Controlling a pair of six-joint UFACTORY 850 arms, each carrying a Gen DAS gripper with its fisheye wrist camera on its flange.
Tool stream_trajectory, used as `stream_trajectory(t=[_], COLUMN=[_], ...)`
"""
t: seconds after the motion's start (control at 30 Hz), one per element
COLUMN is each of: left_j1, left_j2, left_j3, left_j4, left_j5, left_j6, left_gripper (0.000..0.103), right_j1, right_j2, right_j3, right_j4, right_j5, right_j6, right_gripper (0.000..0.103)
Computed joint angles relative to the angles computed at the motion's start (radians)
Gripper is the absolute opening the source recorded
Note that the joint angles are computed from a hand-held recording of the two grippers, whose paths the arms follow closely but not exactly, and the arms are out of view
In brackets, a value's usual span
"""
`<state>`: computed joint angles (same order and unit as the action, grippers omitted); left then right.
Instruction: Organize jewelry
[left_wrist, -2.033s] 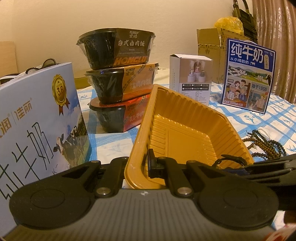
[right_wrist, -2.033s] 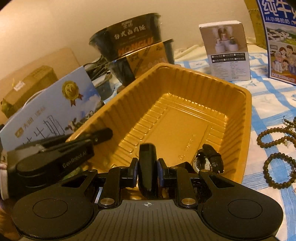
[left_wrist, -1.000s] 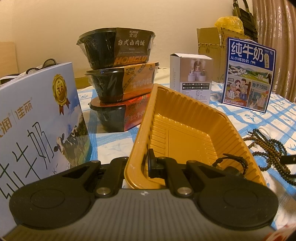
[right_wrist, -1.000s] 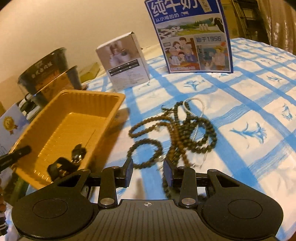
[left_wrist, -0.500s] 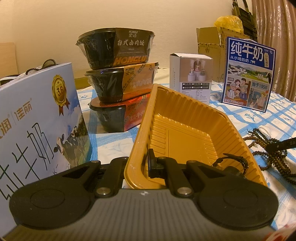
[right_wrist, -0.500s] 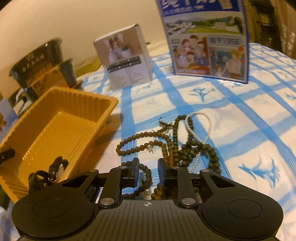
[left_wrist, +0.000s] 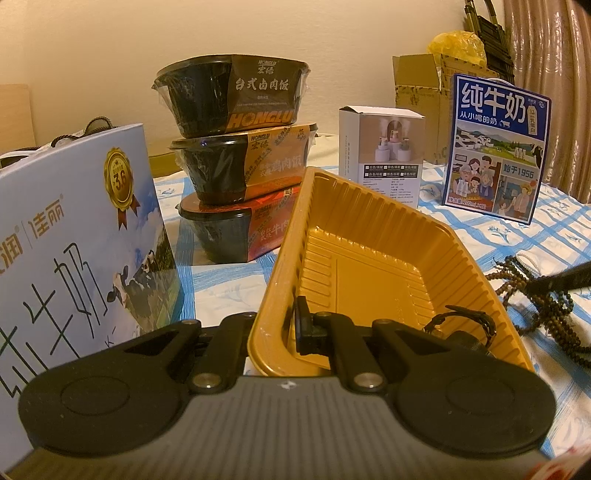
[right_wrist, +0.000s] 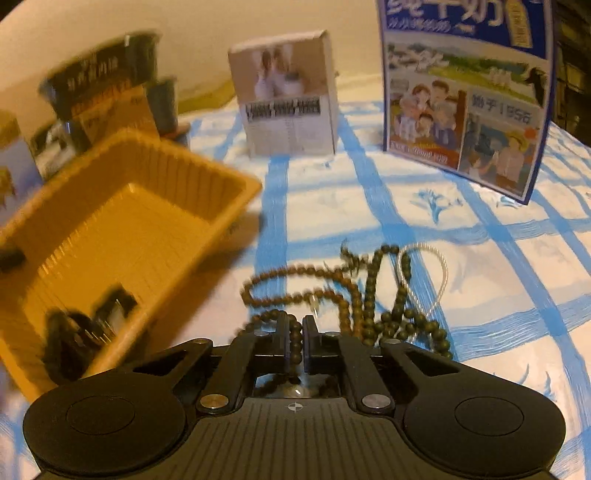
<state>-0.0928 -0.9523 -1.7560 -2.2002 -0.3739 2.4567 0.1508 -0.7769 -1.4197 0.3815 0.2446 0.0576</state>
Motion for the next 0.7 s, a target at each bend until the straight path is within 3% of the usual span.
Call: stream_trajectory(t=[0.23, 0.47, 0.7], left_j1=[0.000, -0.002, -0.003], left_j2=[0.002, 0.006, 0.011], left_j3=[0.004, 0.009, 0.016], left_j4=[-0.007, -0.016, -0.020], left_j5=[-0.002, -0.005, -0.013], left_j6=[0.008, 0.018, 0.018], left_gripper=[0.007, 0.007, 0.007], right_j1=[-0.008, 0.026, 0.078], right_j2=[0.087, 0.123, 0.069], right_j3=[0.096, 0.110, 0.026], right_j4=[-0.312, -0.444, -0.598], right_j5=[0.156, 0.233, 0.282], right_j6=[0.460, 0.619, 0.794], right_gripper=[0.006, 0.006, 0.006])
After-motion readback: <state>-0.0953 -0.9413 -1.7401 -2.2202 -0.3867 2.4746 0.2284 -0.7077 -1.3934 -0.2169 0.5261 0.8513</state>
